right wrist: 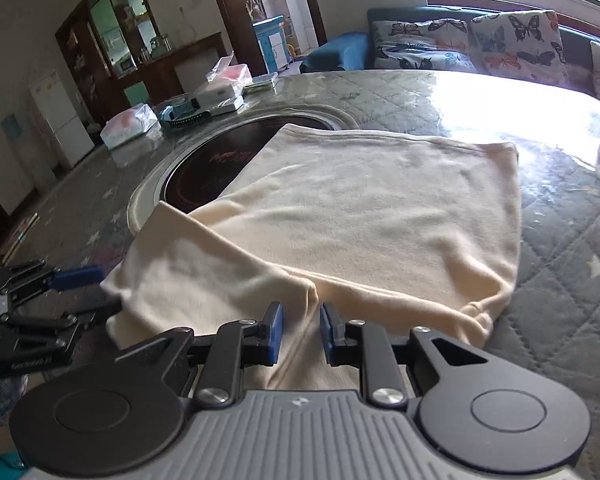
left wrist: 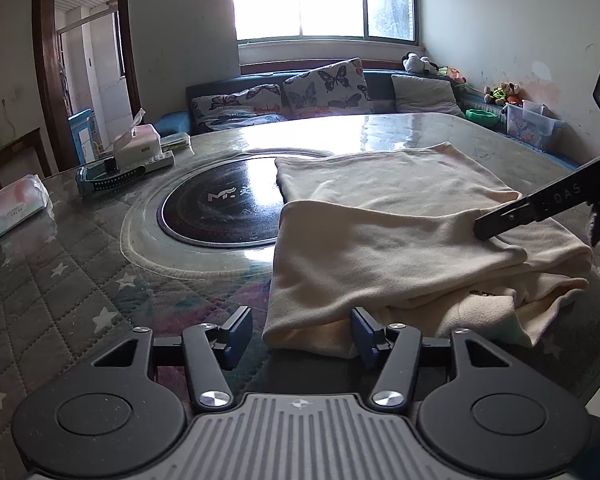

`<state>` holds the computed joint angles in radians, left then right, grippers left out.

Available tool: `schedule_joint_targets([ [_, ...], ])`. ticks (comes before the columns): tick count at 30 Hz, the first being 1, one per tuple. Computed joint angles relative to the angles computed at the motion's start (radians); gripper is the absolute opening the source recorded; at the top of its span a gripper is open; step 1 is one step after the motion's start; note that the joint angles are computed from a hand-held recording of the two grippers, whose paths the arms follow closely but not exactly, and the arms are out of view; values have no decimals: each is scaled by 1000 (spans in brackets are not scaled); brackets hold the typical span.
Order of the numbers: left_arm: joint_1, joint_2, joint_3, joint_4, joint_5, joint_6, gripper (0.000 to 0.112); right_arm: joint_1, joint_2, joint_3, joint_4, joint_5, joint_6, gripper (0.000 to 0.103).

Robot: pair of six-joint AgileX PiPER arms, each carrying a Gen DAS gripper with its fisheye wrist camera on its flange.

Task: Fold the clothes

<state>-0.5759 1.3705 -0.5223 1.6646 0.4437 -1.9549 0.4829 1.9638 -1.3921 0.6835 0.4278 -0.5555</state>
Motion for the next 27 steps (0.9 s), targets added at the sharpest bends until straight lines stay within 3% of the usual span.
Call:
schedule_joint_targets([
  [3,2,2,-3,-15,-1,16,59,2,16,-8,46,-9,-38,20],
  [6,-1,10,-11,-19,3,23,60,12,11,-9,20,-10,-43,7],
  [12,-9,24,-16,-1,10,10,60,18,-70,12,14,-32,-57,5],
  [27,-100,65,-19,5,151,30,59,66,-253,-47,-406,-11,235,5],
])
